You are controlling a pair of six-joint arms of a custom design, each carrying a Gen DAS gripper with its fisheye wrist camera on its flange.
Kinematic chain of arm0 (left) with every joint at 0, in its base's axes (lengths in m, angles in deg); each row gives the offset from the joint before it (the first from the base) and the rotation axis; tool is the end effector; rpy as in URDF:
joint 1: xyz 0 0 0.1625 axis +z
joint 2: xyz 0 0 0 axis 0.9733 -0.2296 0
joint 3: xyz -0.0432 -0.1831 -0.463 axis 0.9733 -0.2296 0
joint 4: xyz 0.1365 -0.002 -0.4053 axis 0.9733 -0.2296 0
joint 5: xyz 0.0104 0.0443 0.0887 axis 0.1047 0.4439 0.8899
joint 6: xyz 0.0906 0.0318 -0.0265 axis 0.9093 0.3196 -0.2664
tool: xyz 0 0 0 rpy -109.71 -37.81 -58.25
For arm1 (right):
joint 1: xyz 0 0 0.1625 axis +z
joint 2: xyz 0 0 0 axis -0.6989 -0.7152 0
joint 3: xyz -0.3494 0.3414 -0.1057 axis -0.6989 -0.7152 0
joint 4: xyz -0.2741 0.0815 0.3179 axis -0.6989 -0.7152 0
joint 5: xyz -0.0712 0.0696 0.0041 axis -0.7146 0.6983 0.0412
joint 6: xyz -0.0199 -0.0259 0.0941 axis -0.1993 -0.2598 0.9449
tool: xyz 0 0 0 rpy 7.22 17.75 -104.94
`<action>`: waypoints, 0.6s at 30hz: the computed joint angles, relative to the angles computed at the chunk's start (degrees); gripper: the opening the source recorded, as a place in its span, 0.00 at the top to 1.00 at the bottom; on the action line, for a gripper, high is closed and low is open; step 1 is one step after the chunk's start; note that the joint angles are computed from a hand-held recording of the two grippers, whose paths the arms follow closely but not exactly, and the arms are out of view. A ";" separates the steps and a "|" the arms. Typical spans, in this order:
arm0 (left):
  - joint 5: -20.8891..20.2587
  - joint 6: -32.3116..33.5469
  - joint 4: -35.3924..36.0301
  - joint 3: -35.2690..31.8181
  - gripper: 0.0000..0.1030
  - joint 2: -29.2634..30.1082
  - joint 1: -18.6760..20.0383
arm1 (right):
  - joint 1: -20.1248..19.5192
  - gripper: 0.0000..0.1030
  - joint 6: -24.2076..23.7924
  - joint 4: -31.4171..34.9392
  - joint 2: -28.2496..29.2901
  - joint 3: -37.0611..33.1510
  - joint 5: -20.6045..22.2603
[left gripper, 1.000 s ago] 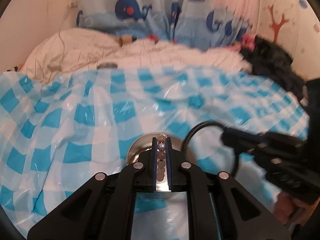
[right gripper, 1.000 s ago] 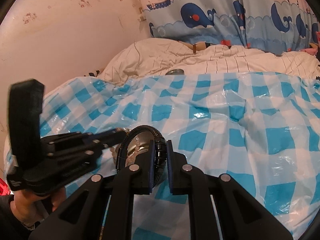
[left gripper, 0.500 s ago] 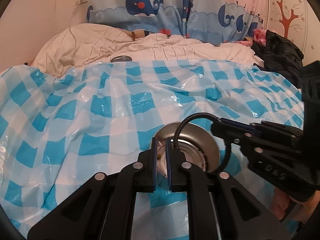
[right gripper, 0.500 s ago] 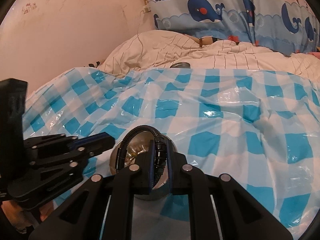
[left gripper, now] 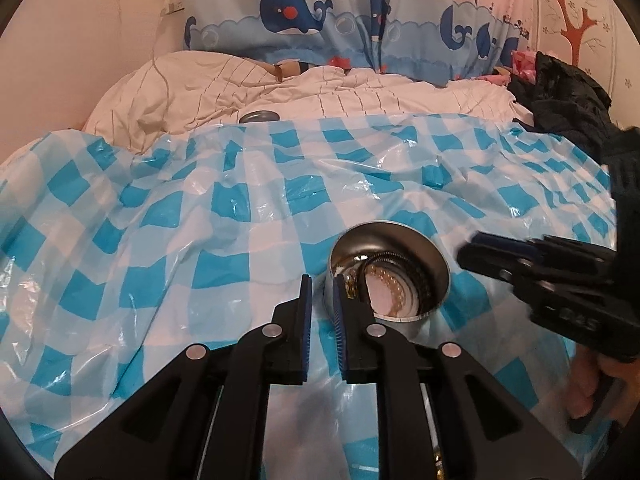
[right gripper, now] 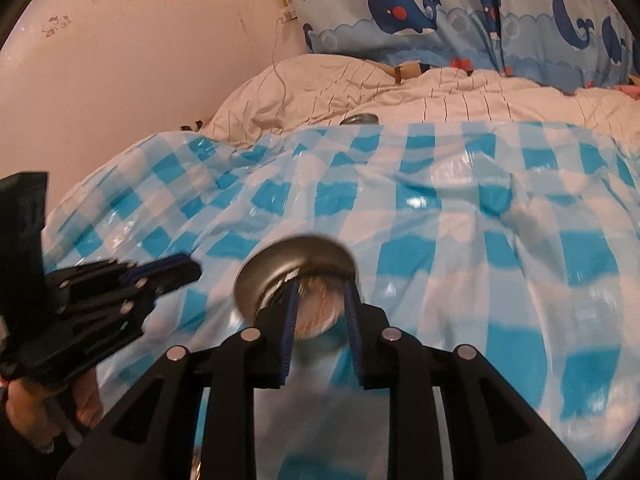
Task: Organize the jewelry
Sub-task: 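Grasp a gold bangle with the left tool while the right grasps the red string bracelet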
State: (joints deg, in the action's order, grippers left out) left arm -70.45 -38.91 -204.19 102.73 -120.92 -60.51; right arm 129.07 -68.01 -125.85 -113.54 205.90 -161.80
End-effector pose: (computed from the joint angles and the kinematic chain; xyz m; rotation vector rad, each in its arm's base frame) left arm -0.3938 -0.3386 0.0796 0.5672 2.2109 -0.9021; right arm 0.0994 -0.3588 0.3643 0.8076 -2.6558 0.8237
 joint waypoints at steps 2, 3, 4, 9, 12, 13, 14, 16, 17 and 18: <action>-0.87 -0.40 0.66 0.49 0.88 -0.34 -0.74 | -1.21 0.76 -0.57 3.66 -3.65 1.13 0.53; -1.53 -0.68 0.96 0.81 0.88 -0.58 -1.14 | -2.25 0.76 -1.07 6.69 -6.21 1.82 0.81; -2.37 -0.88 0.96 1.17 0.88 -0.89 -1.47 | -3.37 0.76 -1.67 9.66 -8.52 2.45 1.17; -10.45 -1.75 -3.67 4.83 0.87 -2.98 -3.43 | -8.72 0.76 -7.47 23.31 -18.93 5.76 1.97; -14.85 -3.28 -6.61 7.26 0.85 -2.95 -5.13 | -8.30 0.76 -10.01 24.49 -20.00 7.16 1.12; -15.65 -3.61 -7.25 7.89 0.85 -2.73 -5.58 | -7.94 0.76 -10.40 23.89 -19.70 7.56 0.66; -16.52 -3.78 -7.68 8.38 0.84 -2.22 -6.10 | -7.61 0.76 -10.43 23.47 -19.25 7.80 0.21; -17.62 -3.09 -8.28 8.69 0.83 -1.52 -6.45 | -8.14 0.77 -10.49 24.50 -19.34 7.65 1.19; -18.34 -2.41 -9.24 8.92 0.83 -1.23 -6.51 | -8.26 0.77 -10.73 24.84 -19.51 7.56 1.42; -18.81 -2.09 -9.75 9.09 0.83 -1.27 -6.46 | -8.59 0.78 -11.34 25.91 -20.09 7.35 1.81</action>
